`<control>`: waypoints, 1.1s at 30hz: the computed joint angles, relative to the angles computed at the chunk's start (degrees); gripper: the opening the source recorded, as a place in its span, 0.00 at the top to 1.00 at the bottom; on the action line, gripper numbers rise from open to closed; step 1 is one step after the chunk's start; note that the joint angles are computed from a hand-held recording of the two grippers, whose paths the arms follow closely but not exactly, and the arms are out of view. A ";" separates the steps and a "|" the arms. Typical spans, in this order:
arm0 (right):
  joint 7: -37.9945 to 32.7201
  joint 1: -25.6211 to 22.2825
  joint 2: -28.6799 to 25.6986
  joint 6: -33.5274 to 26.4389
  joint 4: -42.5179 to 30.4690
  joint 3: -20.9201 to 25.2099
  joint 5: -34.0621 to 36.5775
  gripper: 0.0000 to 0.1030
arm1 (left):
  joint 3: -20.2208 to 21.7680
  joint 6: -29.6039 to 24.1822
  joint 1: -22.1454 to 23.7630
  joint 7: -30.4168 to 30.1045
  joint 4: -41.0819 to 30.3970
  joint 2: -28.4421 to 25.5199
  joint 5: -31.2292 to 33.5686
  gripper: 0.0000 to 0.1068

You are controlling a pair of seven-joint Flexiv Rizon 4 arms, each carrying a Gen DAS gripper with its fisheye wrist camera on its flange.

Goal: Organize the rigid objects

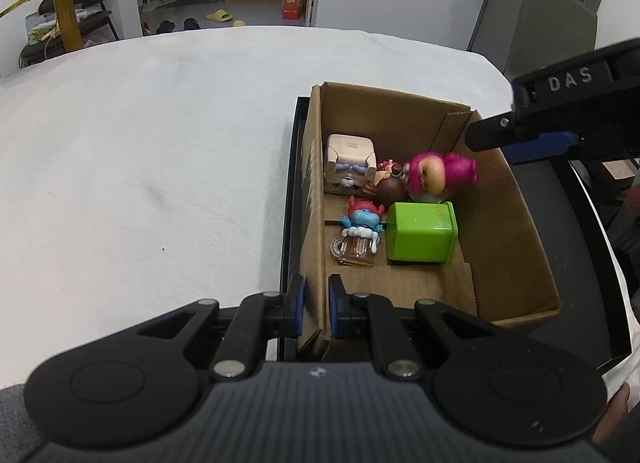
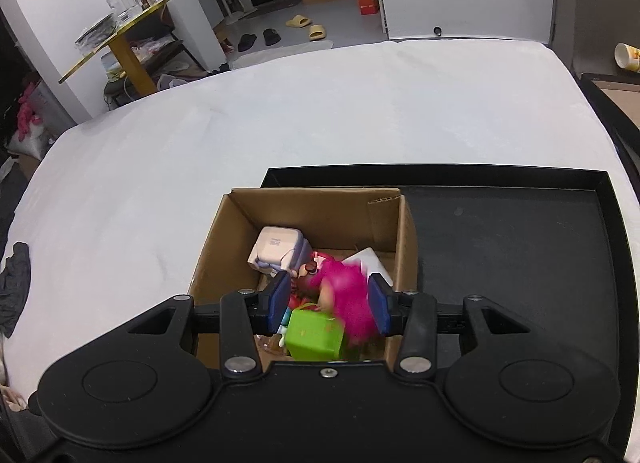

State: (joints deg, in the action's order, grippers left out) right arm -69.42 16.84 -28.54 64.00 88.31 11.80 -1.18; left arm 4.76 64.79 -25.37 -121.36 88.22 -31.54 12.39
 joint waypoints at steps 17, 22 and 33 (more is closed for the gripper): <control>2.75 -2.71 5.65 6.19 7.54 0.13 2.97 0.51 | -0.21 -2.30 -0.10 -0.54 -1.39 1.10 0.74 0.89; 2.63 -3.64 7.09 6.30 9.32 0.39 3.93 0.44 | -1.14 -3.86 0.82 0.12 -1.60 1.78 -0.30 0.89; 1.92 -4.87 10.43 8.37 13.72 0.64 5.59 0.23 | -2.81 -7.39 1.47 2.41 -3.00 4.17 -1.43 0.85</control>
State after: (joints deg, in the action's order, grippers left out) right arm -67.50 11.96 -18.11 72.38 102.04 12.44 4.41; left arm 1.94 57.41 -23.90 -118.94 85.21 -27.37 10.96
